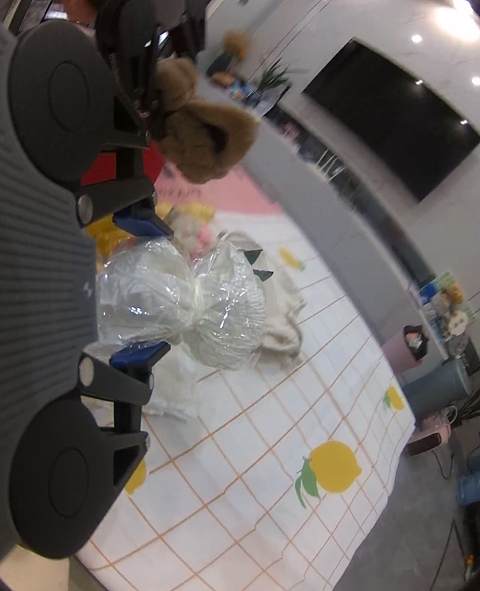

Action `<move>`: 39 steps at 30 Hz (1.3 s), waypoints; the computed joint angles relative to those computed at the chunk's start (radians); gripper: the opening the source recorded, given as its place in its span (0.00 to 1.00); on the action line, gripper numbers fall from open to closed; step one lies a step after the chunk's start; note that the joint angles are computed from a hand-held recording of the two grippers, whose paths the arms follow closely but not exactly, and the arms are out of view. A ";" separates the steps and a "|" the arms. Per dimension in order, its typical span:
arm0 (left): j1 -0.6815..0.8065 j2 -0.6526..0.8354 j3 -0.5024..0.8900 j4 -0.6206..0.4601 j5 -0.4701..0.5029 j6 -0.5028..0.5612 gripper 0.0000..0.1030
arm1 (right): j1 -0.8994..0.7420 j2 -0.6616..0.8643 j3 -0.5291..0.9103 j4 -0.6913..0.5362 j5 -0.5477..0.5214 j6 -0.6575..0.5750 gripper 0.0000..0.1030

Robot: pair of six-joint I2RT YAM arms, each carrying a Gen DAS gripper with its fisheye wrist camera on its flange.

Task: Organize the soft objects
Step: 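Carry the brown bunny and plastic-wrapped bundle over the orange box with both grippers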

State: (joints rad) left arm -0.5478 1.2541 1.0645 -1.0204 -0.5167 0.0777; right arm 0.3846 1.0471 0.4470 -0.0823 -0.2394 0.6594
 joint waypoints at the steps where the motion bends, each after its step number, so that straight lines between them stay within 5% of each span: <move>1: 0.002 0.001 0.018 -0.030 -0.006 -0.016 0.54 | 0.004 -0.025 -0.009 -0.002 0.014 0.011 0.56; 10: 0.083 -0.077 0.182 -0.228 0.022 -0.099 0.53 | 0.085 -0.096 0.073 -0.167 0.134 0.037 0.53; 16: 0.280 -0.166 0.290 -0.282 0.144 0.007 0.53 | 0.216 -0.141 0.246 -0.324 0.251 0.052 0.52; 22: 0.735 -0.216 0.439 -0.346 0.503 0.277 0.53 | 0.423 -0.063 0.470 -0.377 0.396 0.097 0.51; 30: 1.463 -0.101 0.572 -0.426 0.876 0.732 0.53 | 0.735 0.261 0.831 -0.396 0.594 0.104 0.51; 39: 1.782 0.080 0.583 -0.386 0.951 0.921 0.53 | 0.868 0.667 1.204 -0.416 0.523 0.081 0.51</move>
State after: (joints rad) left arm 1.2337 1.3344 1.6476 -1.4068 0.4340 0.9986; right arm 1.2531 1.7144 1.6514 -0.4983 0.2836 0.7405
